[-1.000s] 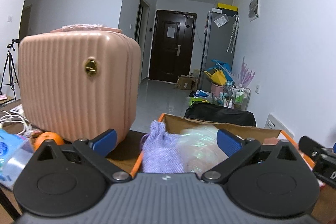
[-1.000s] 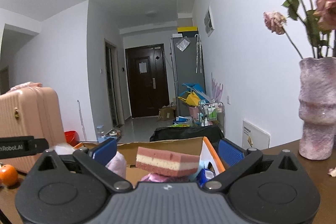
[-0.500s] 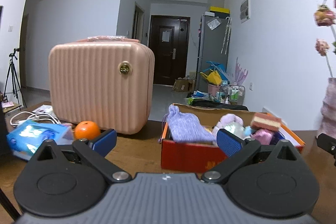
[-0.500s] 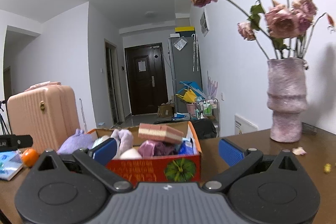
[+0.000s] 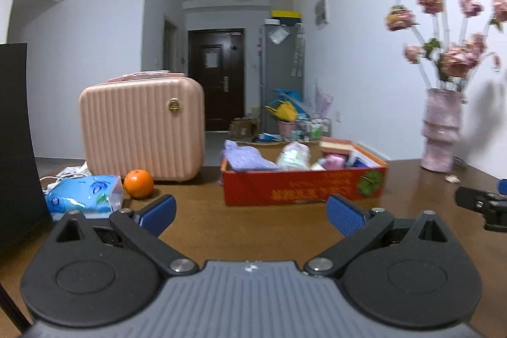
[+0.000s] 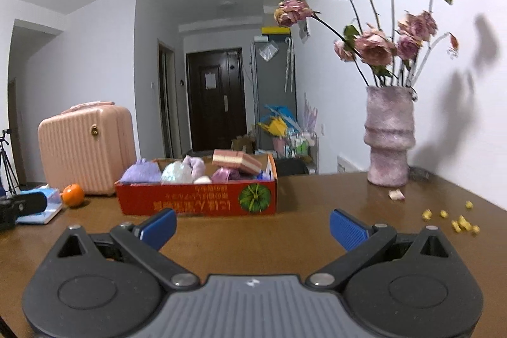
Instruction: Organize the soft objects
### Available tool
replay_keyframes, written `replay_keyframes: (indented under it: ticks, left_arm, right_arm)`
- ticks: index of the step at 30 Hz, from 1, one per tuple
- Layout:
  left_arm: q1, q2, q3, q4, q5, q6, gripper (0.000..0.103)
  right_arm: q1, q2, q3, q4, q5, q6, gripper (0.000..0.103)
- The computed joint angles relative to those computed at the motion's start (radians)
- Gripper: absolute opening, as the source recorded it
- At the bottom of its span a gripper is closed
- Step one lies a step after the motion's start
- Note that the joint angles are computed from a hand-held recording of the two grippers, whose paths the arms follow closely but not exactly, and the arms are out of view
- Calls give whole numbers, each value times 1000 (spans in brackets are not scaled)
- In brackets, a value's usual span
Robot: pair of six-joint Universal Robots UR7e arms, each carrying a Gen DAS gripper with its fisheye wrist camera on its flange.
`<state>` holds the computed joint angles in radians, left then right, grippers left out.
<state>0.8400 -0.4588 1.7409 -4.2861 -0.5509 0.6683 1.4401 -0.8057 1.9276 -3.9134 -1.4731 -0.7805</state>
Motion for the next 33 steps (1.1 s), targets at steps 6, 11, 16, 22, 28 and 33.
replay_keyframes:
  ticks: [6,11,16,22,28,33]
  left_arm:
    - [-96,-36,182,-57,36,-62,103]
    - [-169,-30,289,-134,83,-106,103]
    - [-213,-24,370,-142,127,-212,103]
    - [-234,-22,395,-140,151,-244,103]
    - [-249,-17,408,-166,151,-235,103]
    - [-258,-13,411,-183,155,-224,103]
  right_arm:
    - [-27,-107,183,-57,21,5,103]
    - [-48,-168,308,-118,43,-14,103]
    - [-64,-203,403,-165,88,-44,103]
    - [-68,-209,464,-201,118,-81,103]
    - [-69,-215,489,-227,141,-85,103]
    - [-69,-218,496,-239,152,-87,103]
